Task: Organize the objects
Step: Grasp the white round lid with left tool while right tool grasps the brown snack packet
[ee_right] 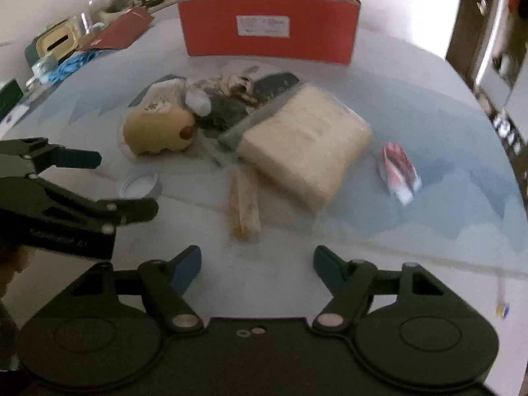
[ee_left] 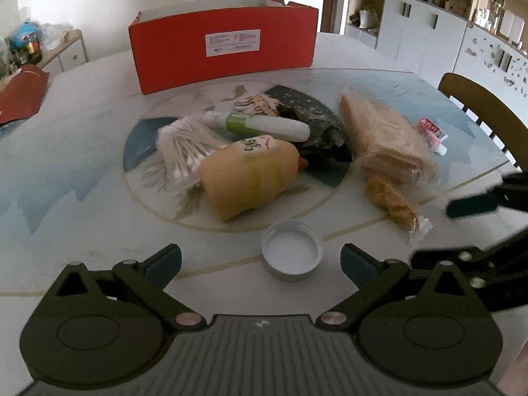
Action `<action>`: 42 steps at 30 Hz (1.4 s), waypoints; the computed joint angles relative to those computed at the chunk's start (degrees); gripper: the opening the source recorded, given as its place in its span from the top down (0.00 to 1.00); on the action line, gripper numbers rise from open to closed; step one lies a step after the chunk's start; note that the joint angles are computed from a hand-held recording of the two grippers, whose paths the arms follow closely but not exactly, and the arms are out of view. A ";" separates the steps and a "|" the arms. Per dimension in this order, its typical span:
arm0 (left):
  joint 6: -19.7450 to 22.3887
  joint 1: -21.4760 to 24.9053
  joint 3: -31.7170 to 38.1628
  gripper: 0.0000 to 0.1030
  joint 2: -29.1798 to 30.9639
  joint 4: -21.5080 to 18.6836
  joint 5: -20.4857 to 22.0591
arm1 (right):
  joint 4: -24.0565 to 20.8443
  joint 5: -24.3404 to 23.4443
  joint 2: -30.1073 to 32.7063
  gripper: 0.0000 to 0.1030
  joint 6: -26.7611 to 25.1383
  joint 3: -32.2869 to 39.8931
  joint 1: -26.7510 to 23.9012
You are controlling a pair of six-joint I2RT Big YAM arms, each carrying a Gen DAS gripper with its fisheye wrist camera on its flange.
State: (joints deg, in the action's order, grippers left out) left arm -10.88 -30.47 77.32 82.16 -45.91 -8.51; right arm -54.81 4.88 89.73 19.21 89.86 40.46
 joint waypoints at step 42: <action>6.29 -0.43 0.70 0.63 -2.05 -1.88 5.77 | -0.29 -4.13 1.79 0.80 -5.57 4.74 1.66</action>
